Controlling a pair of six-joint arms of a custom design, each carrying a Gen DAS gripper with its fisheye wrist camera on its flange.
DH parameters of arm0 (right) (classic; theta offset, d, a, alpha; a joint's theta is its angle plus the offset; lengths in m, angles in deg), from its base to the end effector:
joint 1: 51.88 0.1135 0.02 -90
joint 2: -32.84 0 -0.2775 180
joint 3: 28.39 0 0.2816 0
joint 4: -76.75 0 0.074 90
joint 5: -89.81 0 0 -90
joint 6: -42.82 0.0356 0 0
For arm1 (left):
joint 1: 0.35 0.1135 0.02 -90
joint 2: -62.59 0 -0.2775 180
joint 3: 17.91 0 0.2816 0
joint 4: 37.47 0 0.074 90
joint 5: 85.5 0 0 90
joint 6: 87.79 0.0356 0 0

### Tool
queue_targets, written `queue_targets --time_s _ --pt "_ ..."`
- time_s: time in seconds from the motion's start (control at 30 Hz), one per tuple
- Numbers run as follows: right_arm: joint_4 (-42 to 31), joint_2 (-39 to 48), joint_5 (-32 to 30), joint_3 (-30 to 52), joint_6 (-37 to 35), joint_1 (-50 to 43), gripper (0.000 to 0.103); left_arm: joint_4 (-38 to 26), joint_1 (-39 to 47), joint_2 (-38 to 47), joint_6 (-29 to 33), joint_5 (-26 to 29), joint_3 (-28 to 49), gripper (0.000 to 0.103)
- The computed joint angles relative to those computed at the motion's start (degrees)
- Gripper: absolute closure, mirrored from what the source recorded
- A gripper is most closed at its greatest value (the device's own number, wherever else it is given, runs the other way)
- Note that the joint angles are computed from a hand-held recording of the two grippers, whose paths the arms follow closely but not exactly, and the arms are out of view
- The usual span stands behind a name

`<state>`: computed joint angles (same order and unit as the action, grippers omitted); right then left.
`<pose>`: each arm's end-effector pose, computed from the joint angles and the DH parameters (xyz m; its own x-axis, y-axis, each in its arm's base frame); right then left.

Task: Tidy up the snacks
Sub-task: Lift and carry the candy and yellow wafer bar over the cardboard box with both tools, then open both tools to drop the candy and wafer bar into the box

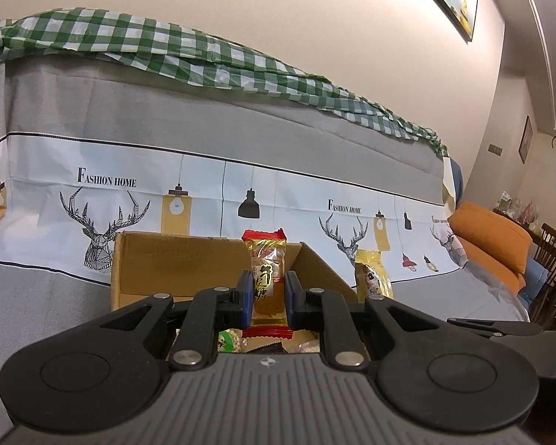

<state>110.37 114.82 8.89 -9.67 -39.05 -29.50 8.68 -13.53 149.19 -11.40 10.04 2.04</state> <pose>0.1897 0.0720 0.0828 -0.4879 -0.0499 -0.8715 -0.1820 0.9822 0.0457 0.2111 -0.0530 0.0936 -0.4055 -0.1456 -0.9024 0.2259 0.9406 -0.2533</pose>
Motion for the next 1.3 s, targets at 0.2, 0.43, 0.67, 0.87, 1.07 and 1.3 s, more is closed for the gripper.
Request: queue_targets --time_s 0.2,0.43,0.67,0.87,1.07,1.3 --pt "-0.44 -0.14 -0.42 0.11 -0.38 -0.27 0.092 0.04 0.01 -0.06 -0.04 -0.08 -0.04 0.085" --pt "-0.70 -0.21 -0.82 0.21 -0.93 -0.49 0.092 -0.14 0.03 -0.39 -0.09 0.07 -0.12 0.085" --pt "-1.13 -0.38 -1.56 0.32 -1.70 -0.87 0.092 -0.28 0.10 -0.48 -0.08 0.16 -0.10 0.085" --pt "-1.68 -0.56 -2.95 0.55 -2.75 -1.98 0.092 -0.40 0.05 -0.66 -0.14 0.17 -0.11 0.085" --pt "-1.74 -0.35 -4.00 0.77 -3.69 -2.87 0.092 -0.55 -0.02 -0.94 -0.29 0.09 -0.20 0.085" --pt "-3.43 0.81 -3.47 2.01 -4.09 -3.44 0.084 -2.93 0.10 -1.28 -1.74 0.49 0.63 0.046"
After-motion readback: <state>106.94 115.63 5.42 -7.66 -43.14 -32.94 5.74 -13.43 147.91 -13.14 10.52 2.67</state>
